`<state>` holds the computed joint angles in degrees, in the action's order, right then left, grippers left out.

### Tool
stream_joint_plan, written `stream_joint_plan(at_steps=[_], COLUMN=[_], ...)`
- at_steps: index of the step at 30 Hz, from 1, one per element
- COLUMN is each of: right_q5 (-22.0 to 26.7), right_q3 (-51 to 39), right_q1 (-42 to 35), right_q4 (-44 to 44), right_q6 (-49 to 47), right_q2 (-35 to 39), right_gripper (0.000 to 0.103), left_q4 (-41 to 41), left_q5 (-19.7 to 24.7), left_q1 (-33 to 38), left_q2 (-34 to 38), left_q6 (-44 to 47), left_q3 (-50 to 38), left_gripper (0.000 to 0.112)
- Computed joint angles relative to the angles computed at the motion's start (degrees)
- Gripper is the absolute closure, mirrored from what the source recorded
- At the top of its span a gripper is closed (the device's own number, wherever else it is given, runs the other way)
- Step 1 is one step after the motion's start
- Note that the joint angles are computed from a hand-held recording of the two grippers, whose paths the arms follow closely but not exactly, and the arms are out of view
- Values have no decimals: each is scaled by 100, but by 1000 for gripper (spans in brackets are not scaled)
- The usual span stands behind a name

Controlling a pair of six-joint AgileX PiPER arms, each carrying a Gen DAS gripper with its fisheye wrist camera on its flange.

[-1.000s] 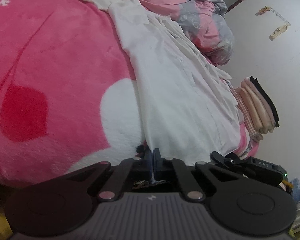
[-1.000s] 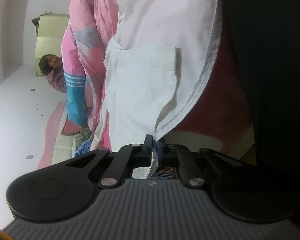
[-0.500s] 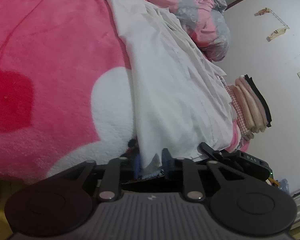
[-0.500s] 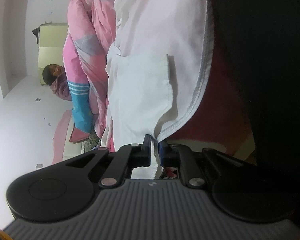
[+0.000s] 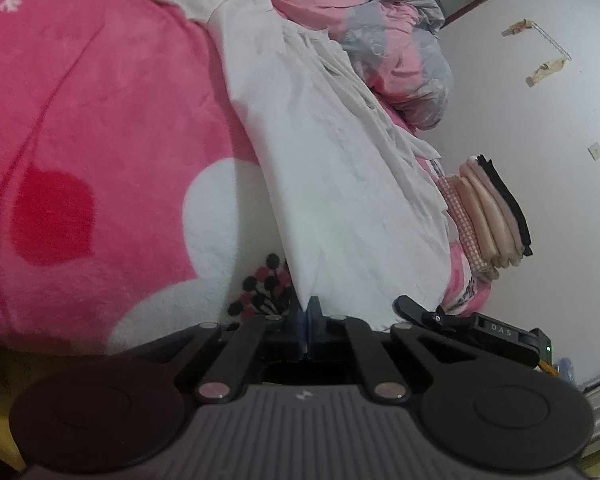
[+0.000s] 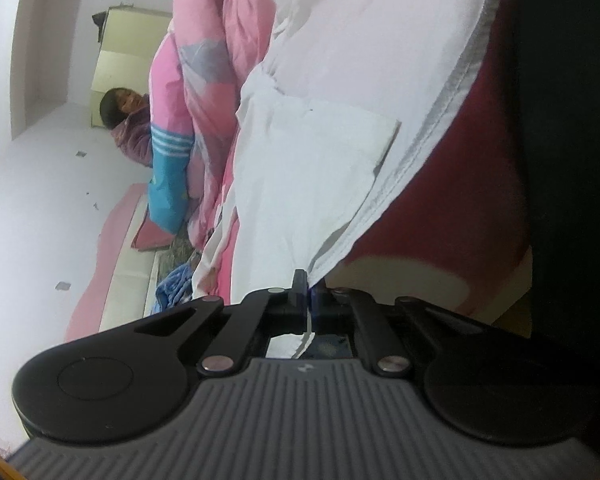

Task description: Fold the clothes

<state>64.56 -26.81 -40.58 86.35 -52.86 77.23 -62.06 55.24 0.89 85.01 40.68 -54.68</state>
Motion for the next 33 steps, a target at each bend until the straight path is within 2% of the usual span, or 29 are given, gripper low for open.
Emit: stream_joint_plan(at_steps=[8,20,23,25,28,30,31,33], right_q5=[13,-739,-928,-878,-570,-425,-504,-992], right_q3=[-36,-101,-209,-370,-700,-866,-938,-1054], right_q1=[-29,368,477,442,143,-152,-222,-33], right_q4=[-329,-776,-1171,-1697,-2505,-2559,-2481,-2370], right_q6=[122,210,372,530,412,126,1,-147], right_q2=[-40,-206,-428,-641,-1107,-1301,-1329,-1155], right_gripper=[103,102,97,85,79,73,65,59], left_q4=[245,382,345,299,265,297,316,344], left_q5=[44,-164,-170,-125,-51,50,100,68], left_q1=[65,-28,-32,4,27,30,29,1], left_q2=[-18,197,244,290,384,473,518,529], left_q6=[-130,197,331,432,528,585,609,613], left_q3=[25,165,174,163,123,79,56,61], left_gripper=[111,110,110,109,107,99,95,95])
